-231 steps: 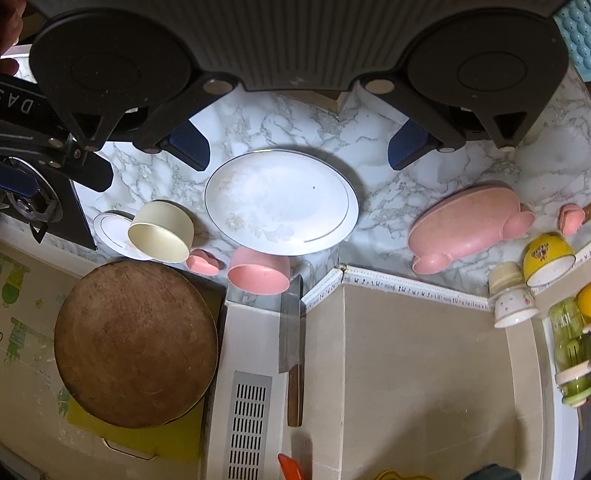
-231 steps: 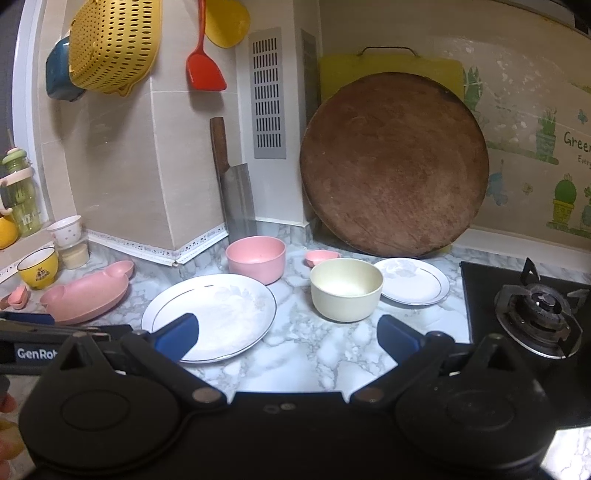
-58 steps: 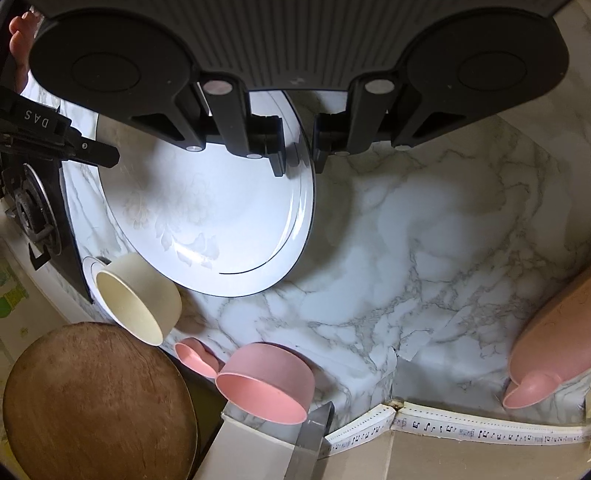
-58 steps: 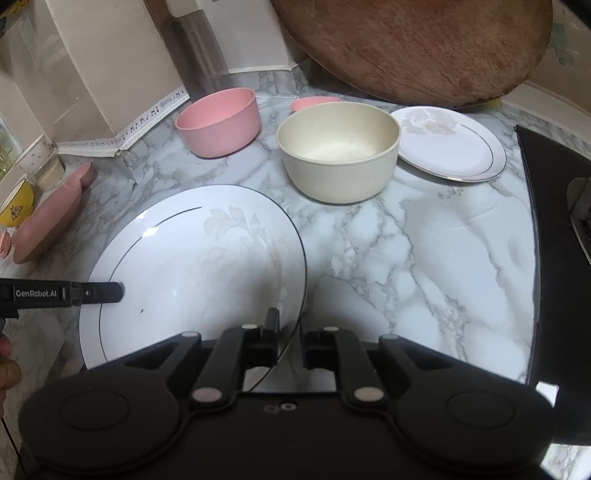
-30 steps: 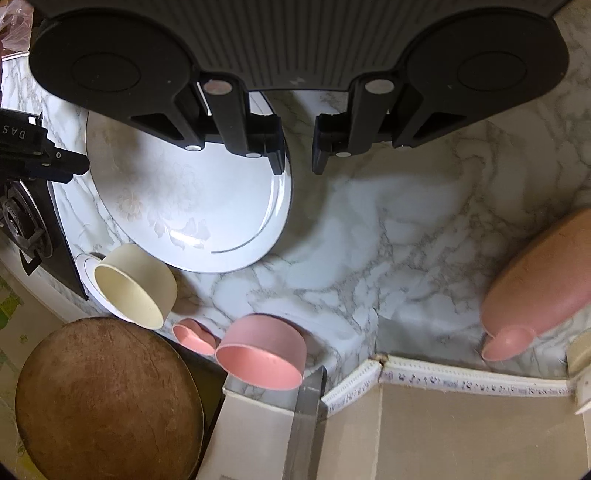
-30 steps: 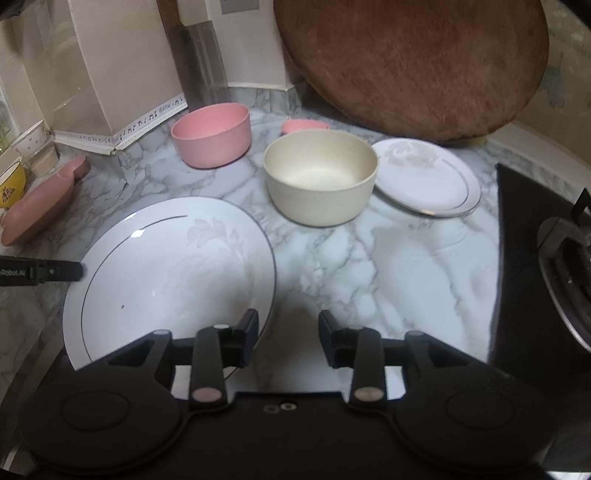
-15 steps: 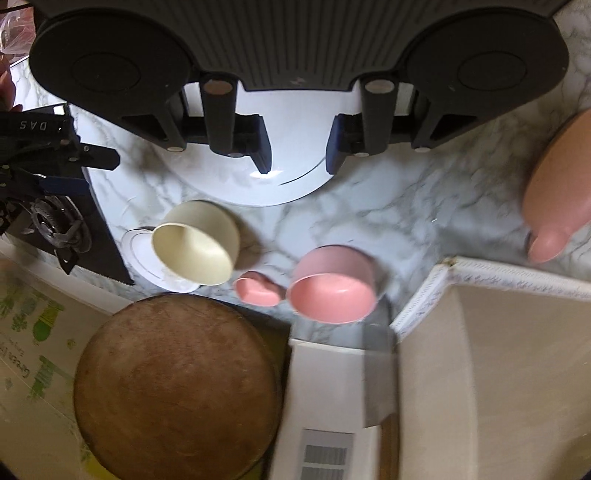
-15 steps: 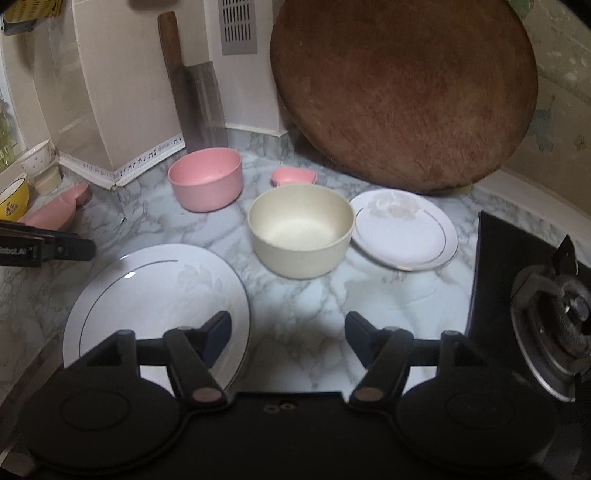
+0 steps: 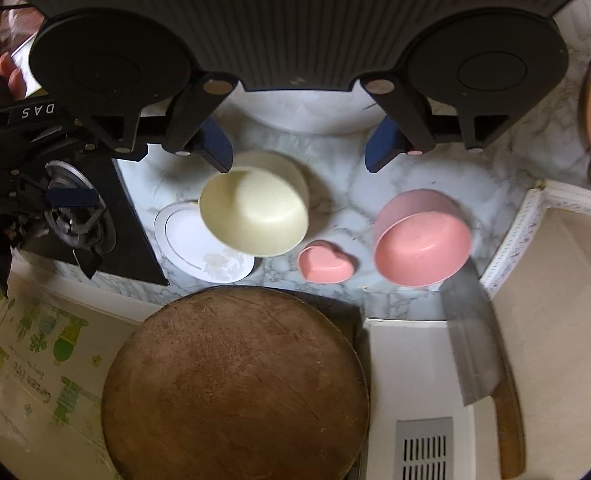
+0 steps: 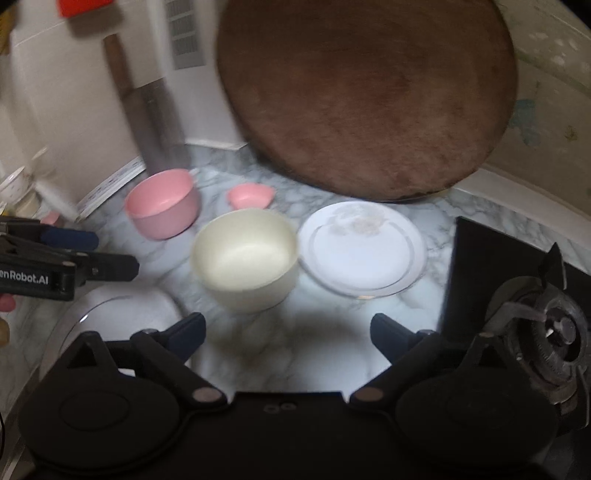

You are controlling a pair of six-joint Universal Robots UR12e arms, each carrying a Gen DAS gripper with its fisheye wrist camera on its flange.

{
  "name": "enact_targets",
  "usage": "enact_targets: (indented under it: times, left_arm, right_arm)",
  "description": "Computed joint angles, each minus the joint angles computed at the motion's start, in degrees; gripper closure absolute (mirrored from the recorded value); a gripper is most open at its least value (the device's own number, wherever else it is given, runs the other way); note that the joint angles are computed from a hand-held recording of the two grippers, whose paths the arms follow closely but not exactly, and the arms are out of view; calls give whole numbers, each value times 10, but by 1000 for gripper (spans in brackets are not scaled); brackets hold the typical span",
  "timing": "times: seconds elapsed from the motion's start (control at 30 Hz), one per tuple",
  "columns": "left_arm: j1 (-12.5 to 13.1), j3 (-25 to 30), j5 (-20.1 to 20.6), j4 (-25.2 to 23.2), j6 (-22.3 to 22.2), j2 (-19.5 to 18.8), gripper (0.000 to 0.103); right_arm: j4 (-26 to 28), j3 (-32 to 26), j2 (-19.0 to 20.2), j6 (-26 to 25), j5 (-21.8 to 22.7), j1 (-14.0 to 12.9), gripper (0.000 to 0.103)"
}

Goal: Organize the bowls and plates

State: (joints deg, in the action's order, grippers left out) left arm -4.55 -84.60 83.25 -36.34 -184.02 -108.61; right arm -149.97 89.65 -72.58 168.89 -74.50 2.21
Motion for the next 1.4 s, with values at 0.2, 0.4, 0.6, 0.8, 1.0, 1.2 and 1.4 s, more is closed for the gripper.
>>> enact_targets:
  times: [0.2,0.4,0.6,0.8,1.0,1.2,1.4]
  left_arm:
    - [1,76,-31,-40,-14,-45,24]
    - [0,174,-65,-100,-24,-103,24]
    - [-4,248,-82,-147,-13,-154,25]
    - [-10,313,-98,-205,-12,-200,30]
    - [-11,357,-107,-253,-21,-230,40]
    - [-10,393,-115,-297,-36,-255,55]
    - [-5,406,-144,-323,-52,-267,67]
  right_arm:
    - [14,-30,19,3,-5,-13,6]
    - [56,-85,53,17,-3,-27,6]
    - [92,-134,85,36,-6,-35,10]
    - [138,-183,119,63,-5,-41,21]
    - [186,-222,146,97,17,-47,28]
    - [219,-240,162,128,41,-52,44]
    - [234,-239,166,143,70,-60,53]
